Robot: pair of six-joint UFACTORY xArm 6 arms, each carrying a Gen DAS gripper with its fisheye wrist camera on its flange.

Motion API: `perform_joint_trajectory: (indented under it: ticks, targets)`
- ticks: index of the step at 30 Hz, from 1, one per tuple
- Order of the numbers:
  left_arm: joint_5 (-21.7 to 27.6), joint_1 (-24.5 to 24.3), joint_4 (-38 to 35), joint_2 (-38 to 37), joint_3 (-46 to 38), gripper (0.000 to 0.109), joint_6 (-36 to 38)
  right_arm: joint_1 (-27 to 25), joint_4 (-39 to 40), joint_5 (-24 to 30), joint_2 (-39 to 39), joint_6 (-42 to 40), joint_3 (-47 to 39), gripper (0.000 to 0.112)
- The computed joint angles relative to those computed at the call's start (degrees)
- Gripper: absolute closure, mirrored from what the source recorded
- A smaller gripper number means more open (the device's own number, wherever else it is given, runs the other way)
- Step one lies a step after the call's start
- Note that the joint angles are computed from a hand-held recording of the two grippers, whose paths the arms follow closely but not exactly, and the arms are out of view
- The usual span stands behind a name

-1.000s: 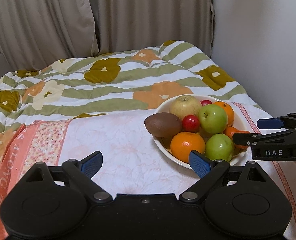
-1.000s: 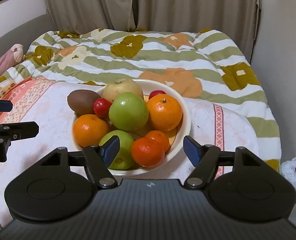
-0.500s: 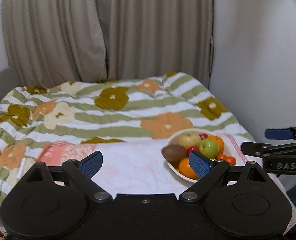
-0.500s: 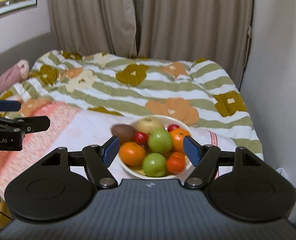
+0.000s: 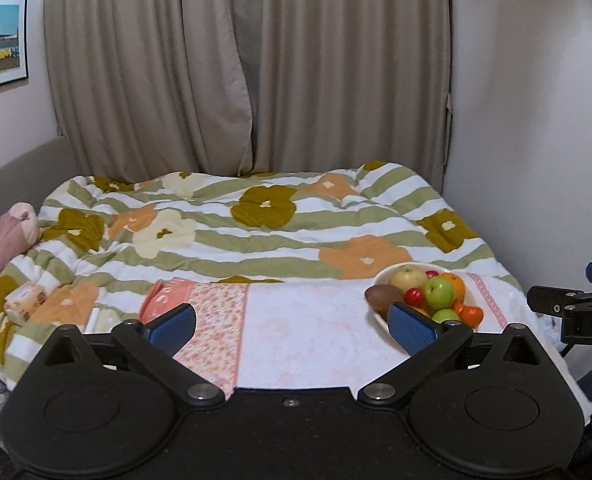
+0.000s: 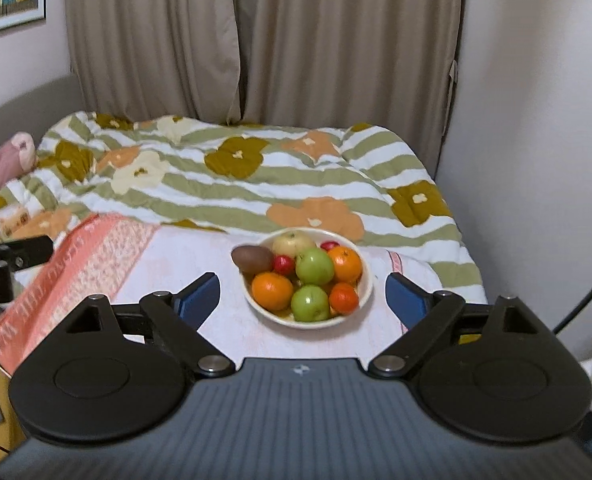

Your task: Organize fruits

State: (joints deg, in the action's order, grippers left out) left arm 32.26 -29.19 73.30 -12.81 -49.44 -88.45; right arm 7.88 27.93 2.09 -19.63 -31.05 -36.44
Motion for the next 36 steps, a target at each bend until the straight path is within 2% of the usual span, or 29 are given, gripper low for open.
perform_joint_trajectory:
  ticks: [2,4,8,14,36]
  targets:
    - [1.45,-0.77,0.29,-1.09,1.30,0.006,-0.68,-0.38,-4.80,-0.04,-1.52,5.04,2.02,0.009]
    - [1.07,-0.74,0.60,-2.03,2.60,0.006,-1.70,-0.01,-2.82,0.86,-2.64,4.63,2.90,0.009]
    - [0.79,-0.30,1.10,-3.25,4.00,0.006,-2.20,-0.34,-7.77,1.07,-4.06,10.55,4.51,0.009]
    - [0.15,0.25,0.97,-3.68,4.52,0.006,-1.95,-0.33,-10.80,1.14,-4.26,14.11,4.53,0.009]
    - [-0.81,1.17,0.99,-3.50,4.22,0.006,-1.20,-0.54,-14.17,1.83,-3.00,19.65,3.66,0.009]
